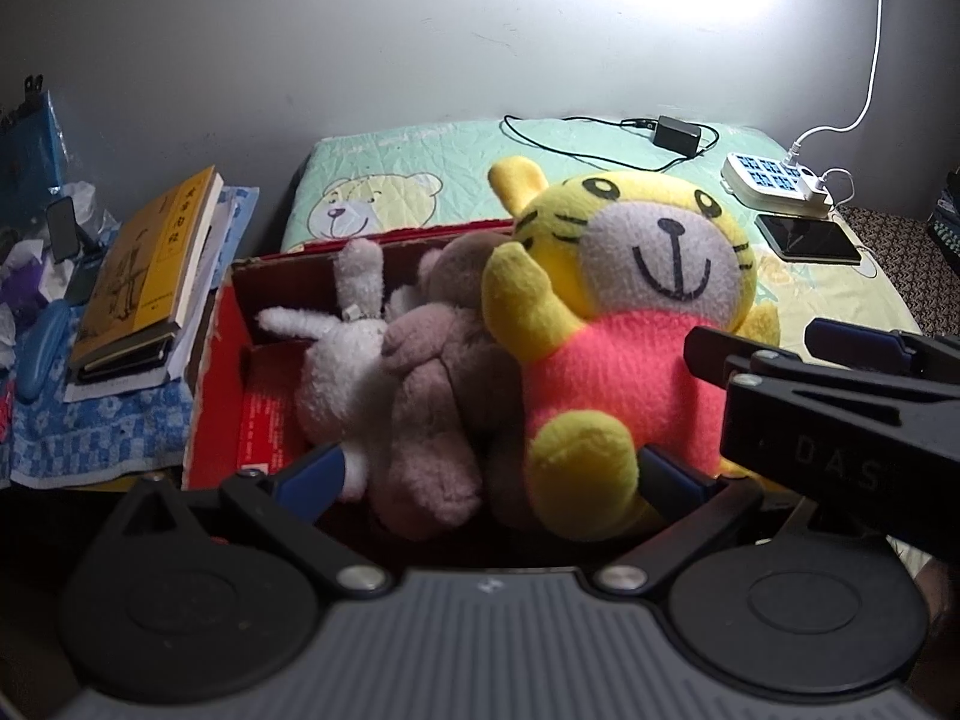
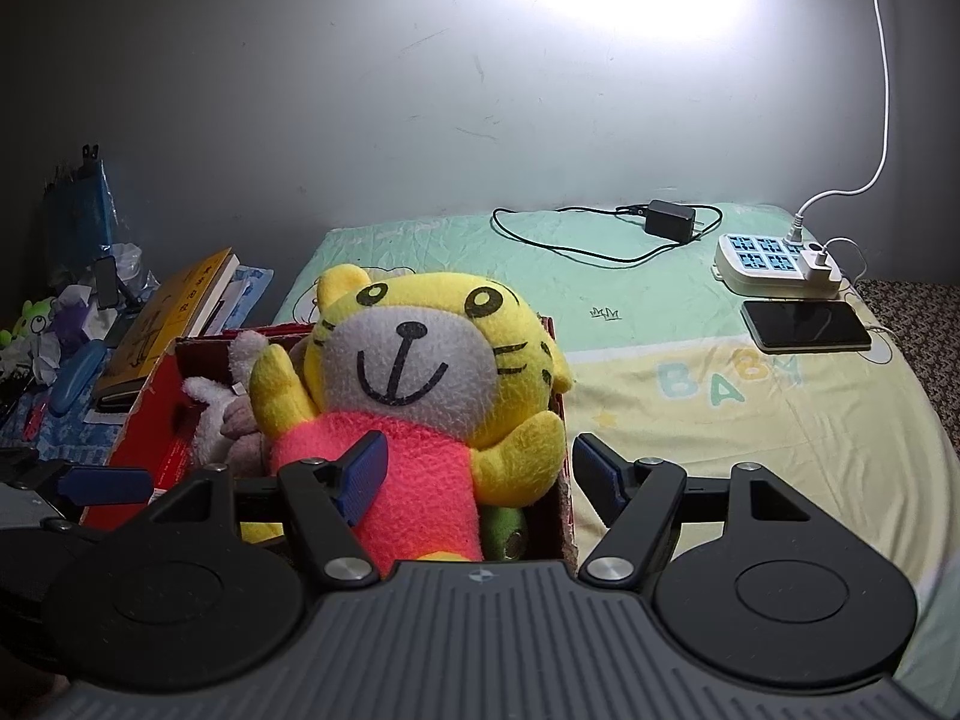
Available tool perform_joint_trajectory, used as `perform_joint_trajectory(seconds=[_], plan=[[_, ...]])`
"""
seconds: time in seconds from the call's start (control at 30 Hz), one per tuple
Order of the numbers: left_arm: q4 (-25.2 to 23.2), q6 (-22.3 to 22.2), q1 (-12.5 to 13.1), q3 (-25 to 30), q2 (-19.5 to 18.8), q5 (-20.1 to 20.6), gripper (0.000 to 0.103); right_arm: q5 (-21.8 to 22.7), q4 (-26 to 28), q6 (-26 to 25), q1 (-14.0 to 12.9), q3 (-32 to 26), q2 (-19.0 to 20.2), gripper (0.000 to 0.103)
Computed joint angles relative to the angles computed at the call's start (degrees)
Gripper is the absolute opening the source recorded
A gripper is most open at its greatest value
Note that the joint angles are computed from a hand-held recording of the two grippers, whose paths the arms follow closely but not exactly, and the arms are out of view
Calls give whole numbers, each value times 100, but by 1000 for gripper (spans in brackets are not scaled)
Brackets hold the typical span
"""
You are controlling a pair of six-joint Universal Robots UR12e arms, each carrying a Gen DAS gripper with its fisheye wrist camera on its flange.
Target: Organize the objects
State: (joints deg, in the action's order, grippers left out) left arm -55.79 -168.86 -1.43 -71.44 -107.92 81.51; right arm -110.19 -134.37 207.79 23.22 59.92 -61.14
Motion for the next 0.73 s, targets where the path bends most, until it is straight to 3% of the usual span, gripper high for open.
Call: perform_joint_trajectory(seconds=[0.43, 0.73], plan=[[5, -62, -1, -18, 8, 3, 103, 69, -31, -23, -15, 22, -5, 71], [411, -23, -24, -183, 84, 25, 102, 103, -247, -88, -19, 104, -36, 71]])
